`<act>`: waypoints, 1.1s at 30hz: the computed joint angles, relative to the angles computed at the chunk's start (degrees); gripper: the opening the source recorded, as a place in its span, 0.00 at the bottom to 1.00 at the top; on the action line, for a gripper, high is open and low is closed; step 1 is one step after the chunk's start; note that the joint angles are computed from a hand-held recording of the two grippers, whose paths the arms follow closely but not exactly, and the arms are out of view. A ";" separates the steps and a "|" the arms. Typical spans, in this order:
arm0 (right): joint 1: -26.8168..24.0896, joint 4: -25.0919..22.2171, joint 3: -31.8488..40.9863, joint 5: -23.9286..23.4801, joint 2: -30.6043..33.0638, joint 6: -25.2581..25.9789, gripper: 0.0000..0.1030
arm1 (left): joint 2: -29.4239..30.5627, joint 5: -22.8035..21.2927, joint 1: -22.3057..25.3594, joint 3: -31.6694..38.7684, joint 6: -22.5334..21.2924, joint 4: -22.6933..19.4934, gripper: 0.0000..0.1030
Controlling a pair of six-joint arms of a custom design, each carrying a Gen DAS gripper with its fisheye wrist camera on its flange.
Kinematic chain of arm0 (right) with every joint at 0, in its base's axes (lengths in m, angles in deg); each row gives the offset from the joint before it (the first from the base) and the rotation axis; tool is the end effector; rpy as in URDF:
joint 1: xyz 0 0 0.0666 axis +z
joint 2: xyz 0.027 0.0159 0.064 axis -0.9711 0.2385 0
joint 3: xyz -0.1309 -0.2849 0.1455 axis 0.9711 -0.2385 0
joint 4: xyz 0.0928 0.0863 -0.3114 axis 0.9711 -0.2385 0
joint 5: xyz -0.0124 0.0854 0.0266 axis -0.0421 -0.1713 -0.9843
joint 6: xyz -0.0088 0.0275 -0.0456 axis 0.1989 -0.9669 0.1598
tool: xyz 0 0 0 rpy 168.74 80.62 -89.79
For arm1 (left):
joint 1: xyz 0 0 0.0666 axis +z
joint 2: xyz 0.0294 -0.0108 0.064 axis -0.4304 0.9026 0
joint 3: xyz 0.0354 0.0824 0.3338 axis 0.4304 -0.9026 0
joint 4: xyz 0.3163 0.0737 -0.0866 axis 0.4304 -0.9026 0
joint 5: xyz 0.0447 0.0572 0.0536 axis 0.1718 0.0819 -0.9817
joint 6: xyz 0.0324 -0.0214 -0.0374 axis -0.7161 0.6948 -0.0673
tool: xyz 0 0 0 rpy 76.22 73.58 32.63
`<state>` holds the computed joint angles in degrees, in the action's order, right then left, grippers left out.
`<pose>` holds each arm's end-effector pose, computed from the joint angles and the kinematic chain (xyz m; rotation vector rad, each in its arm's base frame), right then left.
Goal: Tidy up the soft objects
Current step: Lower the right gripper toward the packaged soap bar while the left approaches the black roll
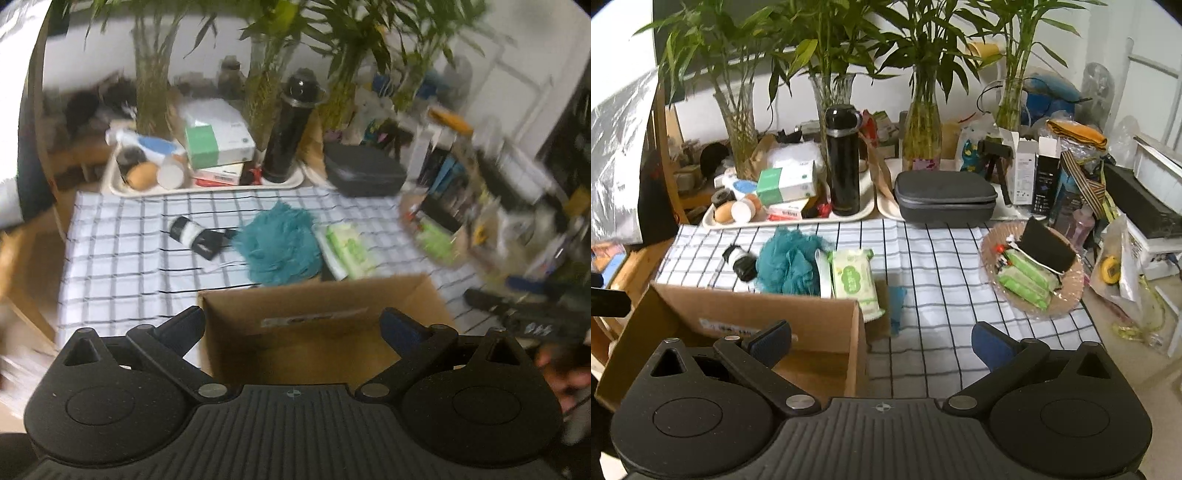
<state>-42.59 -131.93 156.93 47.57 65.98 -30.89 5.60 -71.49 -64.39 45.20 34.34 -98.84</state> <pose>0.3458 0.2131 0.4987 0.0583 2.3733 0.0264 0.3849 -0.3094 0.5098 0.2027 2.4643 -0.4842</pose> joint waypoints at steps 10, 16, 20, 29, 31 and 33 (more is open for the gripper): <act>-4.47 5.69 -1.79 -3.04 0.09 0.80 1.00 | 0.57 -7.19 1.49 0.55 -0.20 2.95 1.00; -6.76 7.21 -2.40 -1.62 0.30 4.86 1.00 | 2.68 -17.50 1.63 3.56 -9.60 -0.10 1.00; -8.53 5.19 0.03 -2.85 2.51 8.22 1.00 | 4.66 -16.02 2.91 6.18 -13.58 -2.18 1.00; -12.04 0.25 9.31 -16.73 10.11 9.97 1.00 | 8.89 -7.07 5.94 9.54 -15.05 -2.94 1.00; -12.39 0.77 10.48 -18.47 11.65 10.31 1.00 | 9.47 -5.43 6.51 9.54 -15.01 -2.12 1.00; -12.91 1.25 11.72 -19.69 13.22 11.35 1.00 | 10.46 -4.01 7.14 10.07 -15.24 -1.72 1.00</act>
<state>-55.50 -130.68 168.64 27.88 79.20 -19.54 16.06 -75.50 -57.25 55.27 19.11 -100.56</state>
